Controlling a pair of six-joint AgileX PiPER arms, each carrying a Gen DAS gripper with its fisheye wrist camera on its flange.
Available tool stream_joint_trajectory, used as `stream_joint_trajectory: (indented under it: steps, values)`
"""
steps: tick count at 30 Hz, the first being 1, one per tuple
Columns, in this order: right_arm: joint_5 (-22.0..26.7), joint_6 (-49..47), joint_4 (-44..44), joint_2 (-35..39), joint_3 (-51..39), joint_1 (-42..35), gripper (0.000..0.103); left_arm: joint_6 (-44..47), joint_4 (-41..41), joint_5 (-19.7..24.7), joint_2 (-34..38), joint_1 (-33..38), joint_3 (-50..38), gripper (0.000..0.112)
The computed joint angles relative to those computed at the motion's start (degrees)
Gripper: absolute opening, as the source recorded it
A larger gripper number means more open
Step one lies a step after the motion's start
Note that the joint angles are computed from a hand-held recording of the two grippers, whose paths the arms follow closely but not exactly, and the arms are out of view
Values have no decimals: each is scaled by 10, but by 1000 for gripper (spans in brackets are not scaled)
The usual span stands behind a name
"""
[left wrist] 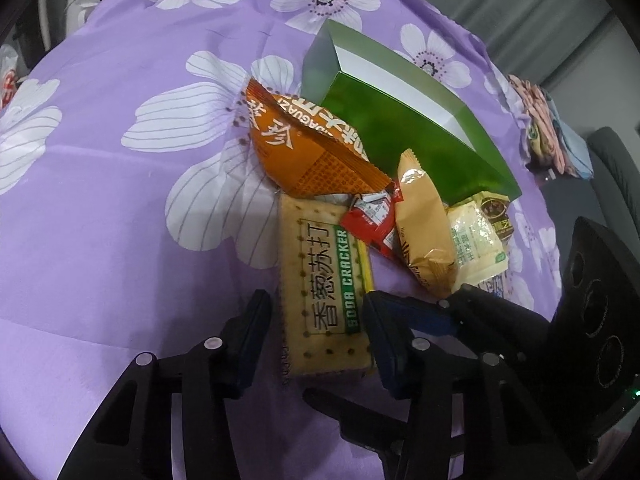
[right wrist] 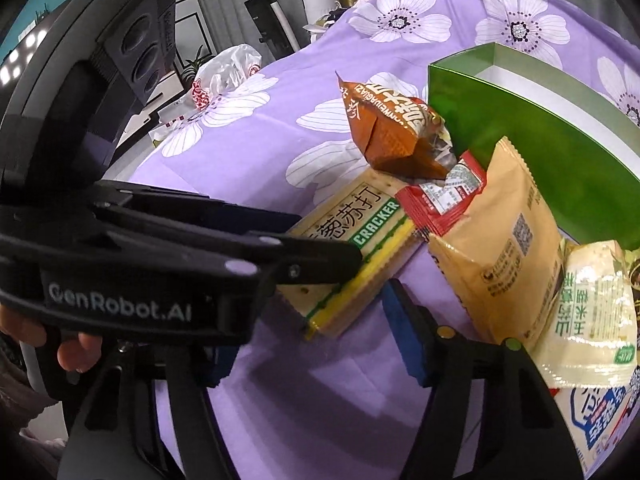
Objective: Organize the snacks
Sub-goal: 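Grasp the soda cracker packet with the left gripper and lift it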
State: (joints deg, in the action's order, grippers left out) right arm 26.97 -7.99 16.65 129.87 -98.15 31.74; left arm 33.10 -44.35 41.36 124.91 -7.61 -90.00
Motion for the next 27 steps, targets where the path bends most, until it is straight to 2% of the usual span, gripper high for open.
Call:
stream_joint_trajectory:
  steps: [3, 5, 7, 13, 17, 27]
  values:
    - [-7, -5, 5, 0, 3, 0, 61, -4, 9, -1, 2, -7, -3, 49]
    - [-10, 16, -22, 2, 1, 5, 61, -16, 29, -12, -2, -15, -1, 49]
    - [-19, 25, -36, -3, 8, 8, 58, -18, 26, -3, 2, -12, -7, 49]
    - [-34, 7, -7, -13, 28, 6, 56, -21, 26, -17, -10, -14, 11, 49]
    - [-48, -43, 52, -28, 52, 4, 52, -29, 29, -16, -24, -11, 24, 49]
    - [-72, -92, 111, -65, 90, 19, 51, -39, 43, -49, -92, -15, 85, 49]
